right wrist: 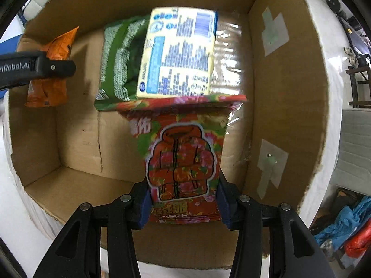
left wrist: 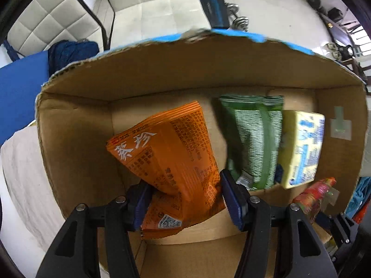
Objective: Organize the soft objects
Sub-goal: 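Carry both bags into the box and open both tools to drop them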
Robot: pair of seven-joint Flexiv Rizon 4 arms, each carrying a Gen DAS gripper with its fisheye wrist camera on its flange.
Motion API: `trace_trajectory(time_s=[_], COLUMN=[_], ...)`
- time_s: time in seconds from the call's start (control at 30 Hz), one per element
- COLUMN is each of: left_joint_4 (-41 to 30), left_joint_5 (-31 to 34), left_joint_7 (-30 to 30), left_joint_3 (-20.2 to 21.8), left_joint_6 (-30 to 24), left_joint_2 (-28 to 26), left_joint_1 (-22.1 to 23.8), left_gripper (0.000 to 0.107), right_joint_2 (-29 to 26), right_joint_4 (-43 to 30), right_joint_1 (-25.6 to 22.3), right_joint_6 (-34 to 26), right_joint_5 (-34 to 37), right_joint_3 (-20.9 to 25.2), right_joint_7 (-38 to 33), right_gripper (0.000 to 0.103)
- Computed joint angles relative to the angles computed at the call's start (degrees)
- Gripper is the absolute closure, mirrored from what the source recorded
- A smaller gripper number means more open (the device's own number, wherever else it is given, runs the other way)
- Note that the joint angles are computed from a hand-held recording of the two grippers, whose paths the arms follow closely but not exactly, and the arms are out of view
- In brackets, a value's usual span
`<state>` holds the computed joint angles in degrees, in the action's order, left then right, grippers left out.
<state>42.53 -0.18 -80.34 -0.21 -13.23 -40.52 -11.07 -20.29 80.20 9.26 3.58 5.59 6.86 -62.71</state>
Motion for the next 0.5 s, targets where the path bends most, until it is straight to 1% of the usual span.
trace_trajectory(time_s=[0.03, 0.1, 0.13, 0.17, 0.2, 0.27, 0.33, 0.37, 0.4, 0.43, 0.5], left_joint_4=[-0.38, -0.21, -0.39, -0.34, 0.04, 0.63, 1.41, 1.56, 1.86, 2.76, 5.93], left_joint_5=[0.14, 0.03, -0.31, -0.34, -0.61, -1.29, -2.38, -2.74, -3.39, -4.02, -4.41], left_joint_7=[-0.29, -0.56, -0.74, -1.08, -1.12, -1.46, -1.54, -1.65, -1.86, -2.02, -2.01], left_joint_3=[0.14, 0.14, 0.04, 0.12, 0.03, -0.14, -0.51, -0.61, -0.82, -0.99, -0.98], left_joint_6=[-0.04, 0.49, 0.45, 0.84, 1.31, 2.08, 2.5, 2.38, 2.2, 2.52, 4.48], left_joint_2=[-0.25, -0.12, -0.15, 0.05, 0.36, 1.11, 1.87, 2.11, 2.48, 3.21, 5.65], left_joint_1=[0.04, 0.19, 0.42, 0.48, 0.69, 1.1, 1.71, 1.86, 2.08, 2.29, 2.34], left_gripper=[0.052, 0.051, 0.05, 0.046, 0.043, 0.043, 0.043, 0.037, 0.021, 0.014, 0.012], right_joint_2=[-0.25, -0.3, -0.24, -0.24, -0.19, -0.17, -0.02, 0.24, 0.5, 0.78, 1.78], right_joint_4=[-0.16, -0.16, 0.13, -0.01, -0.09, -0.56, -0.91, -0.79, -0.73, -0.71, -0.13], right_joint_1=[0.06, 0.07, -0.11, -0.27, -0.24, -0.02, 0.24, 0.28, 0.41, 0.47, 0.53], right_joint_6=[-0.31, -0.11, 0.45, 0.36, 0.34, 0.39, 0.48, 0.8, 1.08, 1.38, 2.27], right_joint_5=[-0.16, -0.33, 0.16, 0.41, 0.35, -0.18, -0.82, -1.02, -1.4, -1.57, -1.73], right_joint_3=[-0.04, -0.11, 0.0, -0.05, -0.05, -0.18, -0.25, -0.27, -0.28, -0.25, -0.19], right_joint_7=[-0.09, -0.04, -0.22, -0.25, -0.22, 0.14, 0.55, 0.81, 0.99, 1.04, 1.56], right_gripper=[0.05, 0.042, 0.04, 0.04, 0.038, 0.036, 0.029, 0.026, 0.018, 0.011, 0.006])
